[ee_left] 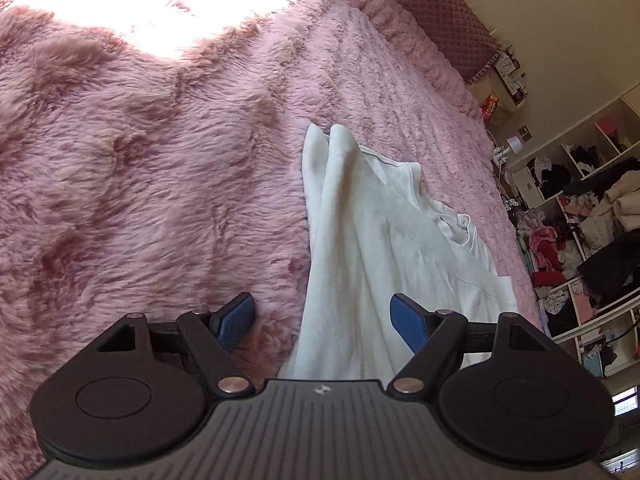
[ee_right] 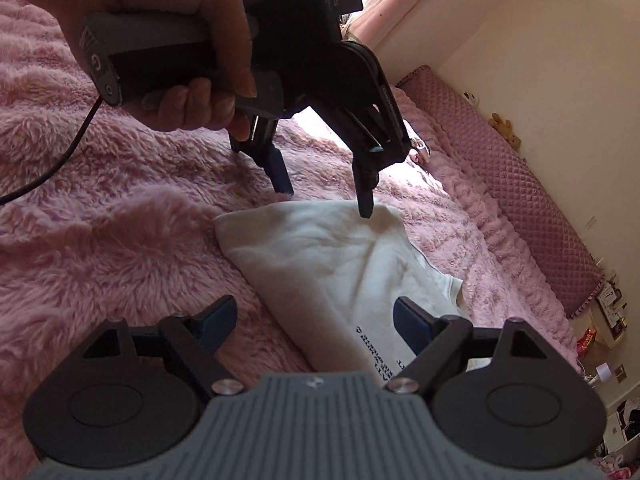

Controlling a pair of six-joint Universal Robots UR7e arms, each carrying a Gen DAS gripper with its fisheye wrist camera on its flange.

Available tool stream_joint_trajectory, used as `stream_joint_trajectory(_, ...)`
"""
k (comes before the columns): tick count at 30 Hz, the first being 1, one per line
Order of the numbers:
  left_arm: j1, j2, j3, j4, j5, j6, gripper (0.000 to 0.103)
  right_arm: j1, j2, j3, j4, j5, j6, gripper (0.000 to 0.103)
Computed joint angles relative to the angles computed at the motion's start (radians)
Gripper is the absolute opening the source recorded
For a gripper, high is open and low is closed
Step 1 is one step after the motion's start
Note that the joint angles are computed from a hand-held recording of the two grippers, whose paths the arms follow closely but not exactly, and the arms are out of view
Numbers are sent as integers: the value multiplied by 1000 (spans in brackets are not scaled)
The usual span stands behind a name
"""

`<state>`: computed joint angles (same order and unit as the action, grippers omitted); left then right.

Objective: Fold small clothes
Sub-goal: 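Grasp the sweatshirt end with the right gripper while the left gripper grasps it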

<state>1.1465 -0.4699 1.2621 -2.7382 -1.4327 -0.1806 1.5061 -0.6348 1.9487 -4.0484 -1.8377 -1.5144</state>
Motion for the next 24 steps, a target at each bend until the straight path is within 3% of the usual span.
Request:
stream_joint_trajectory(6, 44, 100, -170, 43, -96, -28, 93, -12, 66, -78, 4, 69, -119, 81)
stream_joint_trajectory(13, 48, 250, -458, 190, -113, -28, 103, -20, 168, -171, -72, 172, -247, 81)
stream_joint_trajectory(18, 48, 355, -651, 280, -147, -33, 103, -22, 185, -206, -68, 198, -263, 81)
stream_joint_trajectory(20, 58, 392, -718, 311, -204, -11, 103, -23, 182, -213, -58, 198, -249, 81)
stream_joint_trajectory(24, 63, 405, -725, 298, -243, -12, 94, -25, 165, -191, -45, 192, -212, 76)
